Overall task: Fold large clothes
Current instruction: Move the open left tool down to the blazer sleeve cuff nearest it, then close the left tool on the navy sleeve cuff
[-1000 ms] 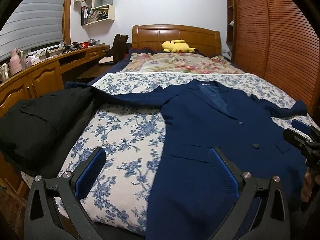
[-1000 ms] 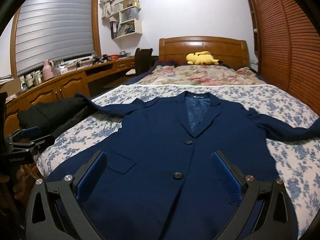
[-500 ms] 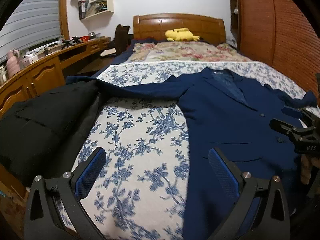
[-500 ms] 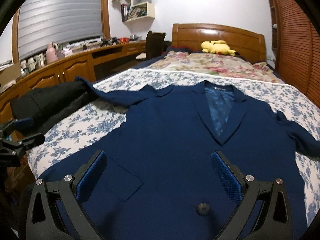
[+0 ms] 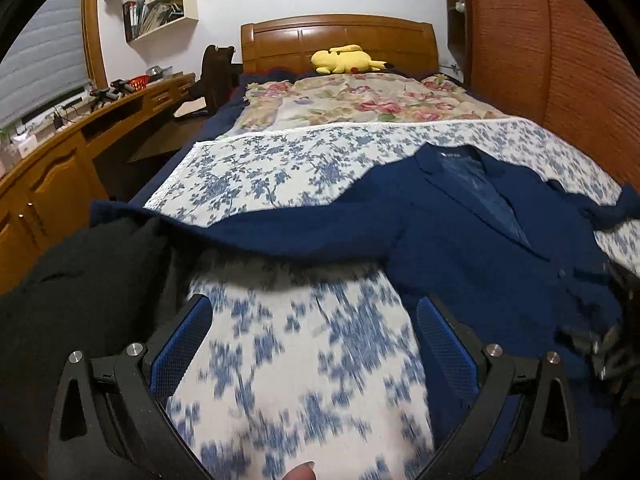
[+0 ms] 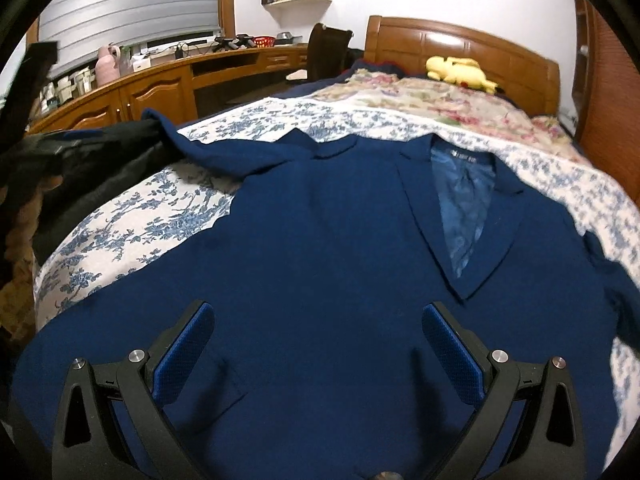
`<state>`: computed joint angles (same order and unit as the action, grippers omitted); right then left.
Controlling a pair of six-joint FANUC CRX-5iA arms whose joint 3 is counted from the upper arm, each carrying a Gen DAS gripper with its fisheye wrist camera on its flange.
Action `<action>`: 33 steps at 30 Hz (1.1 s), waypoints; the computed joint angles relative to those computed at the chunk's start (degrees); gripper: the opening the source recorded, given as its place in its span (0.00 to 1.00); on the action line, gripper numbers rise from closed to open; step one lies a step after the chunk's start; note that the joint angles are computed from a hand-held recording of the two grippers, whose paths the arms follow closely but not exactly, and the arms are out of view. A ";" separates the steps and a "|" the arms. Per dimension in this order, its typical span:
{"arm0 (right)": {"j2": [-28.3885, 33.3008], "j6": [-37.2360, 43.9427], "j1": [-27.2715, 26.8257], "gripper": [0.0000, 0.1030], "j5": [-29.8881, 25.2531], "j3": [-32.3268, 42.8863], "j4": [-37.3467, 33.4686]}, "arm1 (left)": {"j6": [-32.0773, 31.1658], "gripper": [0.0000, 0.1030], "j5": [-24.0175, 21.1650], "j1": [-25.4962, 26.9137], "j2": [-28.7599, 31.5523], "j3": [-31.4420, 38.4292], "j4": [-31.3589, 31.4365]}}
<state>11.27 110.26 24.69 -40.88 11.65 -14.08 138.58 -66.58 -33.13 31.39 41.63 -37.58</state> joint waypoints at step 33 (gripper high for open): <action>0.62 -1.66 0.79 1.00 0.16 -0.12 1.91 | 1.77 0.01 -2.78 8.98 9.40 11.15 5.49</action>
<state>11.89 108.60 25.47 -40.72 11.53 -12.16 140.35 -69.36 -24.14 40.79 52.79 -32.09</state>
